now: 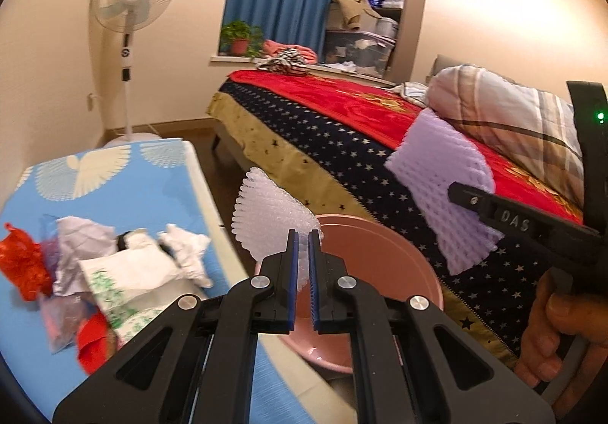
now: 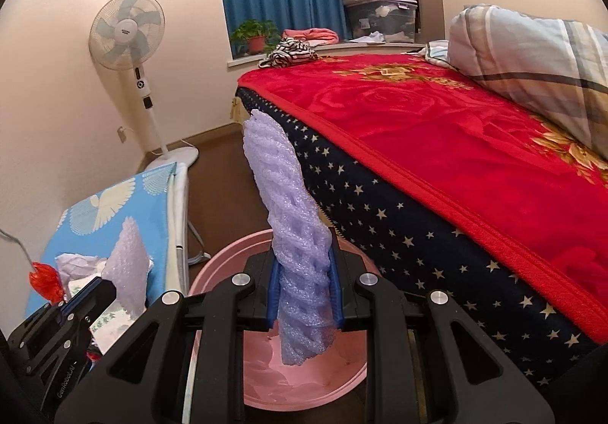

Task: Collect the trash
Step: 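Carry the foam net over the pink bucket and open the right gripper, then move the right gripper back to the trash pile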

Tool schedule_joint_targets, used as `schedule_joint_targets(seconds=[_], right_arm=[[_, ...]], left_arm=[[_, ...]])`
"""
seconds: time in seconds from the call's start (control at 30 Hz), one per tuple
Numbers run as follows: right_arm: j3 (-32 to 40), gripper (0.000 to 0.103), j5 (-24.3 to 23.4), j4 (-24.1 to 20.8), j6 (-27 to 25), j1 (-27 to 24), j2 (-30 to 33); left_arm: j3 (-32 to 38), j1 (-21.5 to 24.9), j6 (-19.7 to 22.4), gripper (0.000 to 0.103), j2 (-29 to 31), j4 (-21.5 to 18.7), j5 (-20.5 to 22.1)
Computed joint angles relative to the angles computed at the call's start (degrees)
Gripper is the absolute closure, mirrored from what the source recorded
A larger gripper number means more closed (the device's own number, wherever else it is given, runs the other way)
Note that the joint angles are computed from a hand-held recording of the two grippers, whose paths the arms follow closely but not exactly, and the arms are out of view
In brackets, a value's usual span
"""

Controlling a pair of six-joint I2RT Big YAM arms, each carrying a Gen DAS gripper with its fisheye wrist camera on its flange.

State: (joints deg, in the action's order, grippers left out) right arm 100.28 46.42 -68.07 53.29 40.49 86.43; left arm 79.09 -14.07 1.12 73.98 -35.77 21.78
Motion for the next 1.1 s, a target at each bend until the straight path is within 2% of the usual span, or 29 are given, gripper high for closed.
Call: schedule_joint_targets(seconds=[0.27, 0.4, 0.57, 0.67, 0.73, 0.77, 0.8, 1.1], right_arm=[[0.31, 0.081, -0.29, -3.01, 1.74, -0.17, 1.26], [-0.05, 0.081, -0.65, -3.45, 2.34, -0.31, 1.31], [-0.04, 0.080, -0.29, -3.75, 2.58, -0.30, 1.51], [0.34, 0.076, -0.51, -4.67, 3.55, -0.47, 1.80], [0.43, 0.062, -0.28, -5.01, 4.35, -0.42, 1.84], [0.53, 0.055, -0.07, -5.19, 4.70, -0.37, 1.89], [0.68, 0.053, 0.19, -5.68, 5.08, -0.33, 1.98], [1.37, 0.051, 0.46, -7.19, 6.27, -0.16, 2.39]], left_arm=[[-0.72, -0.79, 1.67, 0.098, 1.44, -0.02, 4.13], [-0.96, -1.29, 2.56, 0.098, 1.78, 0.06, 4.67], [-0.83, -1.11, 1.36, 0.098, 2.49, 0.35, 5.62], [-0.21, -1.20, 1.10, 0.097, 3.21, -0.49, 6.89], [0.38, -1.33, 1.35, 0.089, 3.90, -1.82, 6.92], [0.20, -1.30, 1.17, 0.078, 3.82, -1.57, 6.24], [-0.14, -1.16, 0.55, 0.073, 3.63, -1.08, 5.79], [-0.53, -0.22, -0.23, 0.073, 2.88, -1.01, 4.94]])
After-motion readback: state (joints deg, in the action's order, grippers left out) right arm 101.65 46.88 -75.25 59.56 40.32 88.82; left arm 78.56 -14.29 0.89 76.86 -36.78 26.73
